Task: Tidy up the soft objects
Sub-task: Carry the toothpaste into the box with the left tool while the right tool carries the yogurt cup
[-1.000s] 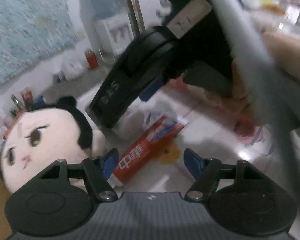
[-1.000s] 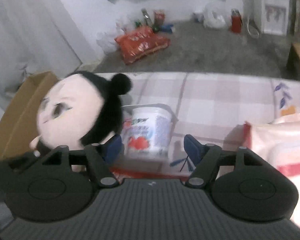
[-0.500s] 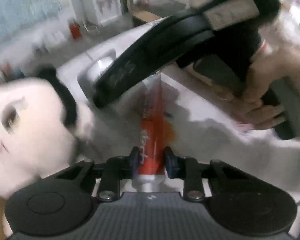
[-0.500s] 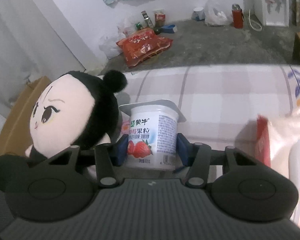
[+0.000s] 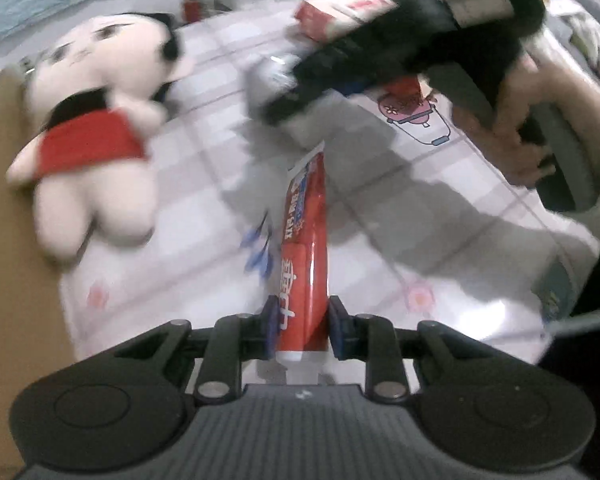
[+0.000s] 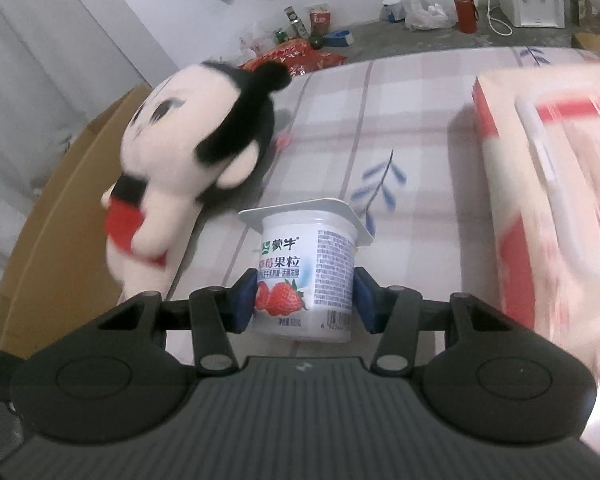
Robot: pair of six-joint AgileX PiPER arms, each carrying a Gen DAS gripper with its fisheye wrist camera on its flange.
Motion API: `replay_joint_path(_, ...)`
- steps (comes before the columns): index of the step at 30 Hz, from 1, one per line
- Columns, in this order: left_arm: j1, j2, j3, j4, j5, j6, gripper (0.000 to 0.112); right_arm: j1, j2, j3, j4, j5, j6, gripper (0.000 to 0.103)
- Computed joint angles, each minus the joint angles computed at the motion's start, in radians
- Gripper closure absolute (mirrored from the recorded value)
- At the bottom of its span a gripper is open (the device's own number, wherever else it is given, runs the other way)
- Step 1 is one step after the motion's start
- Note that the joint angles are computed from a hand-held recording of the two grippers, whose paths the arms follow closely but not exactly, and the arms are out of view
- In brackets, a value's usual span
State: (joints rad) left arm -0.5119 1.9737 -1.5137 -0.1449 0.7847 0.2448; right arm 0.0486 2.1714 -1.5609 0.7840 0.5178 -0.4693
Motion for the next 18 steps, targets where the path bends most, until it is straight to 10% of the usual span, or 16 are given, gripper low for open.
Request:
replay_joint_path(10, 0.079, -0.341, 0.233, -0.112, -0.068, 0.005, 0.087, 0.061, -0.245, 0.406, 0.4, -0.079, -0.318, 0.055)
replay_joint_path(18, 0.277, -0.58, 0.301, -0.027, -0.039, -0.029, 0.086, 0.115, -0.321, 0.414, 0.49, -0.035, -0.34, 0.055)
